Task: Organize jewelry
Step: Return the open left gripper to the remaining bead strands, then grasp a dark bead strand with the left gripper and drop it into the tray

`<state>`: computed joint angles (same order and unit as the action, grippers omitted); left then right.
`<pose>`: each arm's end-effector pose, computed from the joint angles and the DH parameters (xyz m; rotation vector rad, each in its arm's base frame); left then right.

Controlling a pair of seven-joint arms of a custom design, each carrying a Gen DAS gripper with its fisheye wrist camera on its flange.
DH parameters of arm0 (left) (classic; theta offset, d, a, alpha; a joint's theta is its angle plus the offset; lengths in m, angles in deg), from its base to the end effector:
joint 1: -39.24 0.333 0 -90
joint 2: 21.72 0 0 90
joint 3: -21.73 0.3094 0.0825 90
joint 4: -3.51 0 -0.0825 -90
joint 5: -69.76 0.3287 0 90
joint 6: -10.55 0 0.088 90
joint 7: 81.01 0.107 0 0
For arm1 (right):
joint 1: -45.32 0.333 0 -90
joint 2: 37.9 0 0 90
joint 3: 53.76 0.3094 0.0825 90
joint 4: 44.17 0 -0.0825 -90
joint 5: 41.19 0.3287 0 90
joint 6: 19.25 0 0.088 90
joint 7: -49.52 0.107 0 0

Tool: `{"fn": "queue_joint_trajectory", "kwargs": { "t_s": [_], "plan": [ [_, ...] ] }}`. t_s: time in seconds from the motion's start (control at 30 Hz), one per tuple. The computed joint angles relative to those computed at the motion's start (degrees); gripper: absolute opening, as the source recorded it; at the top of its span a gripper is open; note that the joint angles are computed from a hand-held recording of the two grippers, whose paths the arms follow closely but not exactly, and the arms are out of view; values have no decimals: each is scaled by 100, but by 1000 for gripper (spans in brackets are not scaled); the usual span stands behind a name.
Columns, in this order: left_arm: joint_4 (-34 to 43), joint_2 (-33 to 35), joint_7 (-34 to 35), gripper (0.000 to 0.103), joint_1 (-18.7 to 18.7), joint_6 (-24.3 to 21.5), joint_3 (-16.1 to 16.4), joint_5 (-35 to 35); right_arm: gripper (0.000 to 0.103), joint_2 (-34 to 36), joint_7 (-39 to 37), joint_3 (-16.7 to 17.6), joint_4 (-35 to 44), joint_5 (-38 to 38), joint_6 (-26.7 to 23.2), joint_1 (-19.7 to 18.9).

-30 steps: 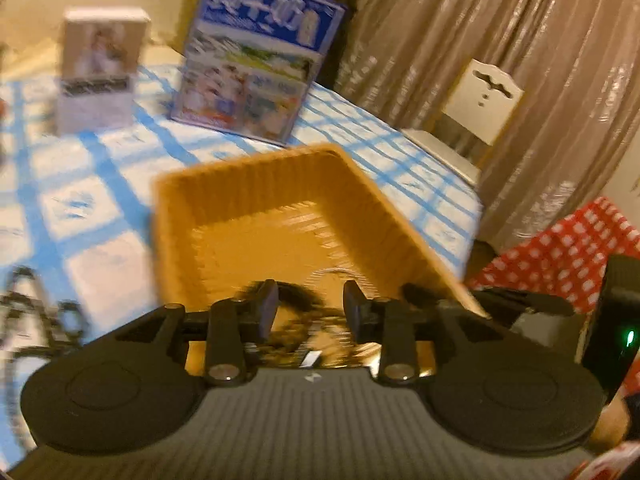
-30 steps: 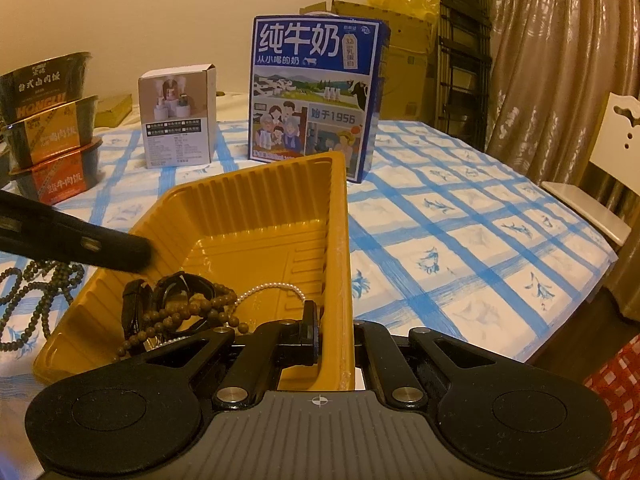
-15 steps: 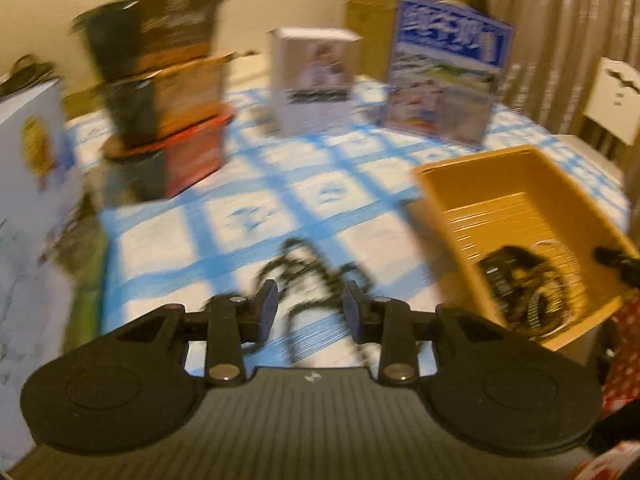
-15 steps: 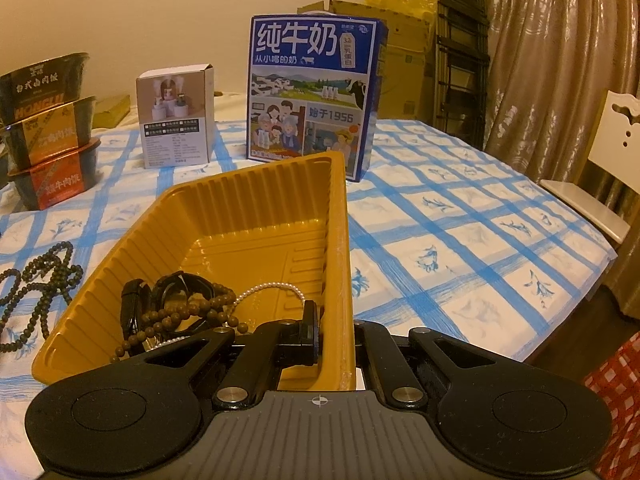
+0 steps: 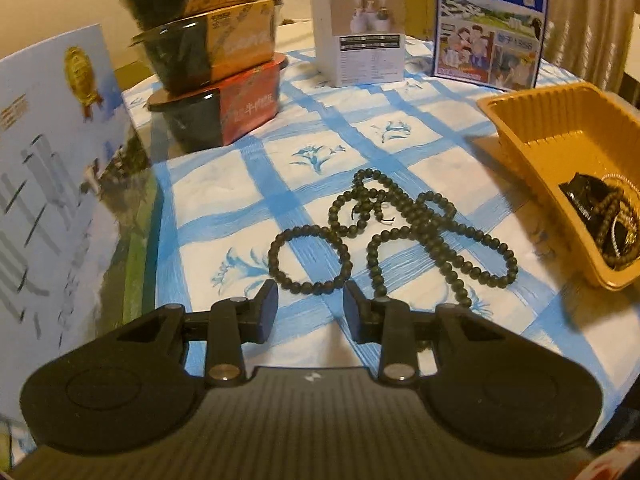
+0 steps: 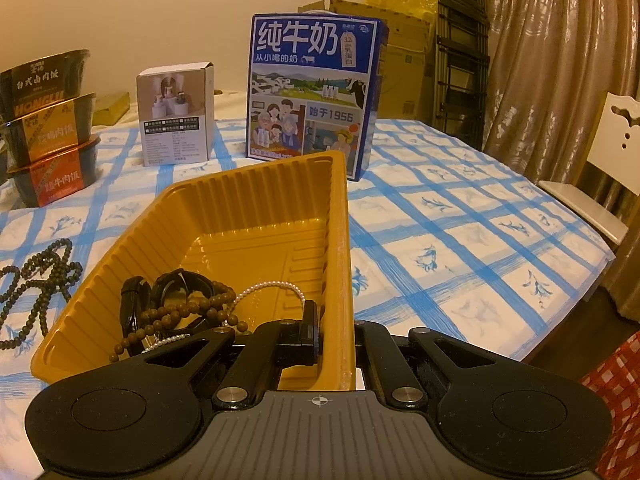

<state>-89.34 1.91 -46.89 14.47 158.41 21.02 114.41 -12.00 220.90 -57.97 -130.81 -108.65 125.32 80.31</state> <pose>0.5903 -0.2936 0.4607 -1.7204 1.7630 -0.6084 0.5691 0.3605 0.4763 -1.5825 1.6550 -1.0436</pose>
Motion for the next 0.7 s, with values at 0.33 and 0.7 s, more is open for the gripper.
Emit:
{"fn": "queue_joint_trajectory", "kwargs": {
  "t_s": [0.33,0.7],
  "plan": [
    [558,608,1225,24,-7,234,85,-202,3,1,-5,-2,0,-1,-4,4],
    [935,895,1810,5,-118,230,251,-1067,3,-24,22,5,-50,-31,1,-4]
  ]
}}
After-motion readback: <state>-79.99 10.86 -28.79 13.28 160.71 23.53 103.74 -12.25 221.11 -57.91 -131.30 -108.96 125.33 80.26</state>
